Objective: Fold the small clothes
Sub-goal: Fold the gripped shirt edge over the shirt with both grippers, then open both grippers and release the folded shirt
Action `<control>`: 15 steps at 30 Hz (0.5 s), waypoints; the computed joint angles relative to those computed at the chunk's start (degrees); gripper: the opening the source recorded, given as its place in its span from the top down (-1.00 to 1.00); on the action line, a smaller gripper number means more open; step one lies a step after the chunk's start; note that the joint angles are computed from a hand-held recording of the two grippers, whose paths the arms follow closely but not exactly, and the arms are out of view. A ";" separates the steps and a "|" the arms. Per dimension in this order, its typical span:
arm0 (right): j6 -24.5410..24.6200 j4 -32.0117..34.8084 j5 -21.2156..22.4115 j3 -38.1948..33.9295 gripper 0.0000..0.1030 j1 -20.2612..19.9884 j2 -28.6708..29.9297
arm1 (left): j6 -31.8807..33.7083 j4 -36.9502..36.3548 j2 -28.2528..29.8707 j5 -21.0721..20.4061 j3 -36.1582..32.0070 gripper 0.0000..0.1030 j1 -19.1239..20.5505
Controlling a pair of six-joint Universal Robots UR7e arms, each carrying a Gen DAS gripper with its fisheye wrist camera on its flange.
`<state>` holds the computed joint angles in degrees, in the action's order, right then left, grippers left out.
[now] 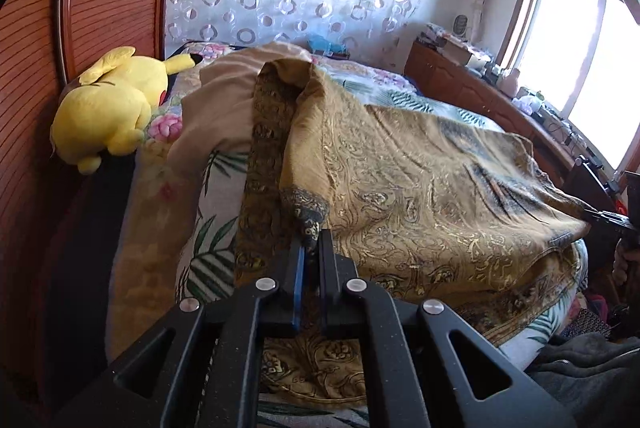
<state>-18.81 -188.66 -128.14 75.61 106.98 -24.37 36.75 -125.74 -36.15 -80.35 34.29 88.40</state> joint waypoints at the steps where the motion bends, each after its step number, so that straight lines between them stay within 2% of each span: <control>1: 0.37 0.75 -0.17 -0.78 0.95 -0.12 0.37 | 0.02 -0.58 -0.22 0.39 0.65 0.84 0.04; 4: 0.72 3.19 -2.77 -4.01 0.81 0.47 1.60 | 0.14 -1.96 -0.83 0.98 2.09 0.75 -0.13; 6: 0.23 3.54 -3.00 -5.62 0.75 0.92 1.96 | 0.20 -2.73 -1.10 0.33 2.35 0.62 -0.17; 7: -0.26 3.13 -3.08 -5.86 0.72 1.15 1.93 | 0.18 -2.96 -1.24 -0.46 2.33 0.49 -0.12; 9: -1.66 0.91 -3.62 -5.66 0.51 1.50 2.29 | 0.40 -3.86 -1.56 -1.36 2.68 0.23 -0.15; 12: -3.42 -0.59 -4.41 -7.00 0.49 1.99 3.31 | 1.00 -4.78 -2.07 -1.96 3.58 -0.10 -0.33; 13: -4.21 -1.15 -5.06 -7.51 0.49 2.14 3.82 | 1.03 -4.72 -2.09 -1.88 3.70 -0.35 -0.38; 14: -4.74 -1.31 -5.54 -7.91 0.49 2.48 4.15 | 0.99 -4.72 -2.05 -1.88 3.76 -0.51 -0.39; 15: -4.86 -2.00 -5.67 -6.89 0.49 2.77 3.84 | 0.98 -4.57 -2.00 -2.12 3.73 -0.53 -0.34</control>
